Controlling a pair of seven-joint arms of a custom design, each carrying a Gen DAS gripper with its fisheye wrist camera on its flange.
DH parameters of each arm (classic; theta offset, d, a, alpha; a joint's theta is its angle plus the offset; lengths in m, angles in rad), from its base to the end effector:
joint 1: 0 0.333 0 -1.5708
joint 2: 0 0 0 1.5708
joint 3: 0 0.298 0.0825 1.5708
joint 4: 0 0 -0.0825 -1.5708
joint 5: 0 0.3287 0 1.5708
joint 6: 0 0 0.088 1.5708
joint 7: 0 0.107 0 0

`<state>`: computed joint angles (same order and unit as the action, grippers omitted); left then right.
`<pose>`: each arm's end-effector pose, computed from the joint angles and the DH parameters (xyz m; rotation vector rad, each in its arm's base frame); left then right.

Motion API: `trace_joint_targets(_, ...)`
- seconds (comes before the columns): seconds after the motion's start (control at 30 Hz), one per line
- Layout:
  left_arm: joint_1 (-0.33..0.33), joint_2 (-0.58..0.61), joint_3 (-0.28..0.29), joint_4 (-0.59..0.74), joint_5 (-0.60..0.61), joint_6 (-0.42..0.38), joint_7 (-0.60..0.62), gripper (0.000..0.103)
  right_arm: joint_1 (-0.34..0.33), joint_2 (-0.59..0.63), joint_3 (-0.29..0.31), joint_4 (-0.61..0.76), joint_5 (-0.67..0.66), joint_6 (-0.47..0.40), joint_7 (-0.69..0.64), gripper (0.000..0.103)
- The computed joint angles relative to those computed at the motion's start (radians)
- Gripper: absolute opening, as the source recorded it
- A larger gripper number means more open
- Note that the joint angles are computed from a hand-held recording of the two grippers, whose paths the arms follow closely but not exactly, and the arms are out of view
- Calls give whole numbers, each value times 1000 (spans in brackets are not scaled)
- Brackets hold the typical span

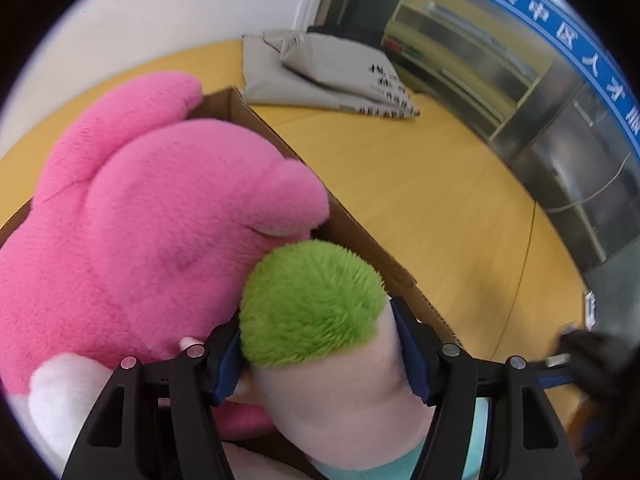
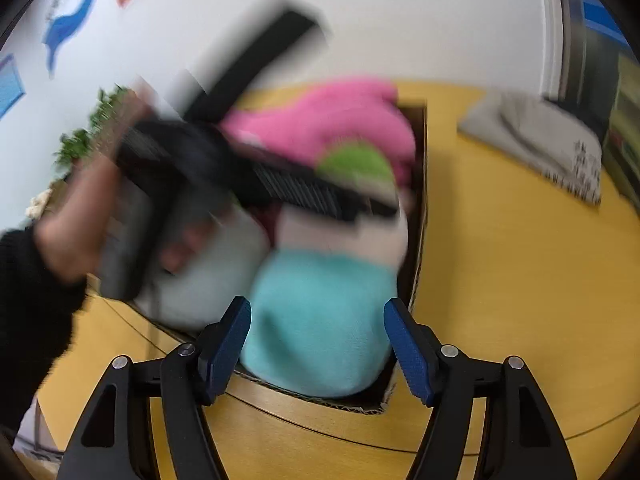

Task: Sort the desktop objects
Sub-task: 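Lower the pig into the box beside the panda and open both tools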

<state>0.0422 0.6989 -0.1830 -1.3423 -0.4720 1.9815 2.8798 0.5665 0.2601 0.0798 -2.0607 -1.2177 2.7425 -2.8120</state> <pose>0.6638 -0.0943 0.3356 0.5238 -2.8345 0.7744 0.4256 0.3651 0.3567 -1.5540 1.9124 -0.5288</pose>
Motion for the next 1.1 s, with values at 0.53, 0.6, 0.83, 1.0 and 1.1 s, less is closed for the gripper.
trace_joint_targets(0.53,22,-20,-10,36,-50,-1,34,60,17,139,-48,103,207,31,-192,43)
trace_joint_targets(0.6,-16,-8,12,20,6,52,20,60,23,143,-49,108,213,20,-187,43)
trace_joint_targets(0.83,-2,-41,2,-43,-8,107,11,62,39,106,-55,86,199,10,-104,81)
trace_joint_targets(1.0,148,-170,-12,-128,-172,20,91,59,91,6,-23,29,119,-71,-7,95)
trace_joint_targets(1.1,295,-258,24,-192,-289,-117,252,68,134,-90,13,-57,-75,-78,238,100)
